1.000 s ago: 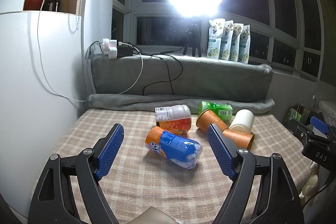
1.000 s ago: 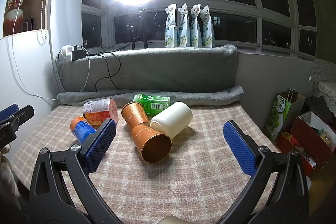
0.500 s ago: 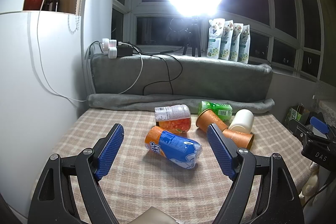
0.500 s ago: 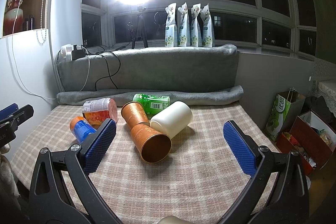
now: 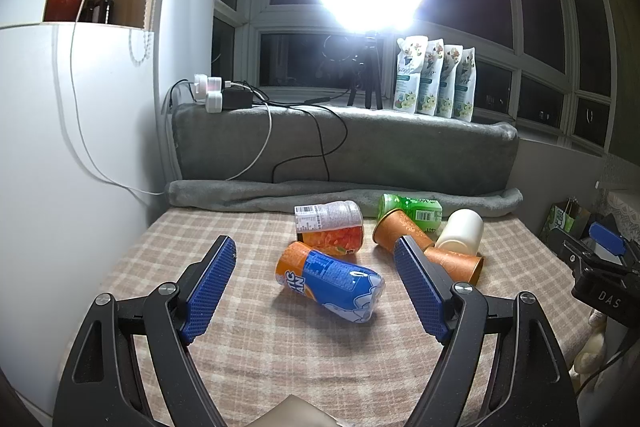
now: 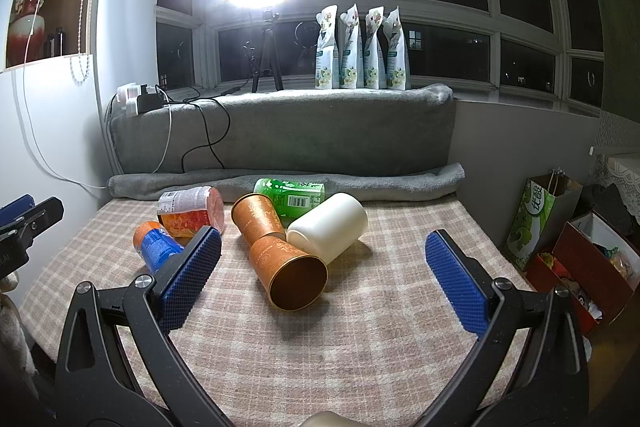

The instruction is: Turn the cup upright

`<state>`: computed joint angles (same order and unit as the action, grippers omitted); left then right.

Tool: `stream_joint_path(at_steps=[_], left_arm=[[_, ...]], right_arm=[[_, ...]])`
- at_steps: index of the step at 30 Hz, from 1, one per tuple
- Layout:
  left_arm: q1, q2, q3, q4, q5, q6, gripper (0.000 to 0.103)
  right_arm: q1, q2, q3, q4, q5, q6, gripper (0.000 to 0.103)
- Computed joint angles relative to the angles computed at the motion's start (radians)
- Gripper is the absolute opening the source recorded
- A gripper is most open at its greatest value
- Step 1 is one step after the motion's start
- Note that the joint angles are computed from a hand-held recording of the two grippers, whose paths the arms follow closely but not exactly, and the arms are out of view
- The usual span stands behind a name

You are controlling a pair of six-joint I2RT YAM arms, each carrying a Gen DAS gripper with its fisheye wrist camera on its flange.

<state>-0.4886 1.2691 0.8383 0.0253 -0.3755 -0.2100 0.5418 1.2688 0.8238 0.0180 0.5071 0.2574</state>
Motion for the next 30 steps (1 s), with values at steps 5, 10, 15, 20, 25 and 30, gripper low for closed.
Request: stream_joint_path(at_steps=[5, 10, 15, 20, 25, 30], left_arm=[[0.000, 0.000, 0.003, -0.001, 0.001, 0.002, 0.081], [-0.003, 0.003, 0.006, -0.003, -0.002, 0.000, 0.081], [-0.003, 0.003, 0.006, -0.001, -0.003, -0.001, 0.081], [-0.008, 0.008, 0.009, -0.003, -0.004, -0.003, 0.081], [-0.012, 0.010, 0.011, -0.004, -0.008, -0.004, 0.081], [-0.013, 0.009, 0.014, -0.009, -0.008, -0.007, 0.081]], right_arm=[[-0.001, 0.002, 0.000, 0.002, -0.001, 0.000, 0.103], [0.000, 0.004, 0.002, 0.001, 0.001, 0.001, 0.103], [-0.001, 0.005, 0.002, 0.000, -0.001, 0.000, 0.103], [-0.003, 0.005, 0.000, 0.005, -0.002, 0.000, 0.103], [-0.002, 0.009, 0.003, 0.003, -0.002, 0.001, 0.103], [-0.002, 0.012, 0.006, 0.004, -0.002, 0.000, 0.103]])
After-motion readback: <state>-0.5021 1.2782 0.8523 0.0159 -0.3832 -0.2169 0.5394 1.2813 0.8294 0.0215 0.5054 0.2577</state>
